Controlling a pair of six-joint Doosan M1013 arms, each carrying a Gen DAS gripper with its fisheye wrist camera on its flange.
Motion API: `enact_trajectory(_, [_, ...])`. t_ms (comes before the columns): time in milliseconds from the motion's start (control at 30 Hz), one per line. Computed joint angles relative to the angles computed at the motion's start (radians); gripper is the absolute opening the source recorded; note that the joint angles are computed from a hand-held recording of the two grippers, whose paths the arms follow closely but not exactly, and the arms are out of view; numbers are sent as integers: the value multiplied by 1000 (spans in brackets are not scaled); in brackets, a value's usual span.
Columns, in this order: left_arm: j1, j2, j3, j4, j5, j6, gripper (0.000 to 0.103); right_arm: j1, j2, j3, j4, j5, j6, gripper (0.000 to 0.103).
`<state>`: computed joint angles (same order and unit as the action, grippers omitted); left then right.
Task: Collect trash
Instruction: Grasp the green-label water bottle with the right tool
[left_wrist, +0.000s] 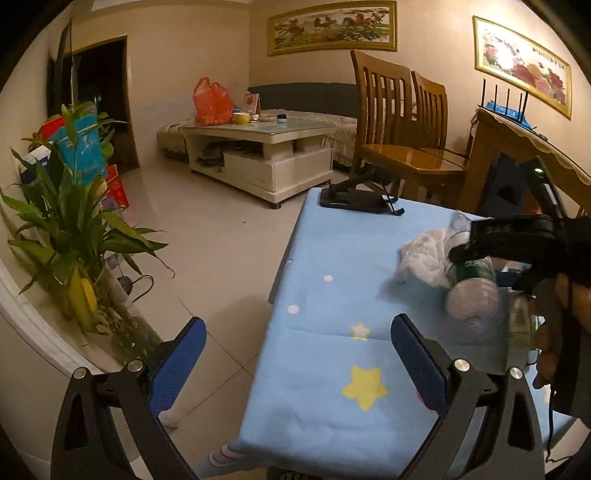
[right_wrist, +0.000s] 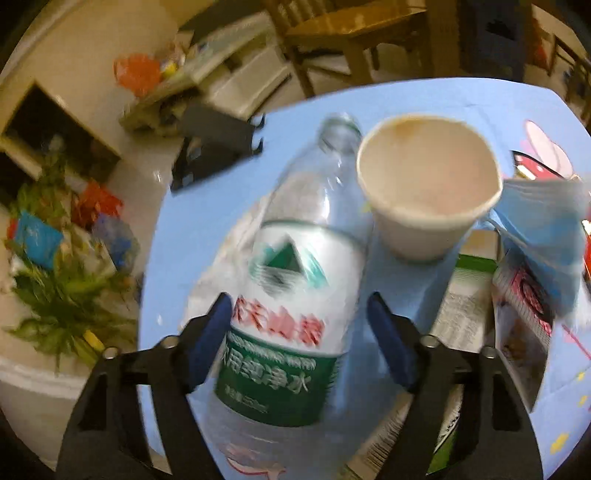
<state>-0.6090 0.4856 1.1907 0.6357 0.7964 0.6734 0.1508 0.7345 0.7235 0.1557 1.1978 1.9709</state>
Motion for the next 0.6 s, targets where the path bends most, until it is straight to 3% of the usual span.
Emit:
enact_trajectory(33, [2, 2, 1, -7, -1, 3, 97, 4, 24, -38, 7, 50, -14, 68])
enact_trajectory(100, [6, 4, 0, -25, -1, 4, 97, 16, 48, -75, -4, 77, -17, 67])
enact_trajectory(200, [13, 2, 6, -29, -2, -2, 97, 31, 19, -37, -54, 17, -107, 64])
enact_trajectory(333, [18, 9, -4, -20, 2, 12, 97, 15, -80, 111, -19, -98, -190, 64])
enact_trajectory(433, [28, 25, -31, -69, -8, 71, 97, -15, -140, 195, 79, -139, -272, 64])
enact_trajectory(600, [37, 66, -108, -203, -35, 212, 97, -82, -190, 276, 329, -127, -364, 63])
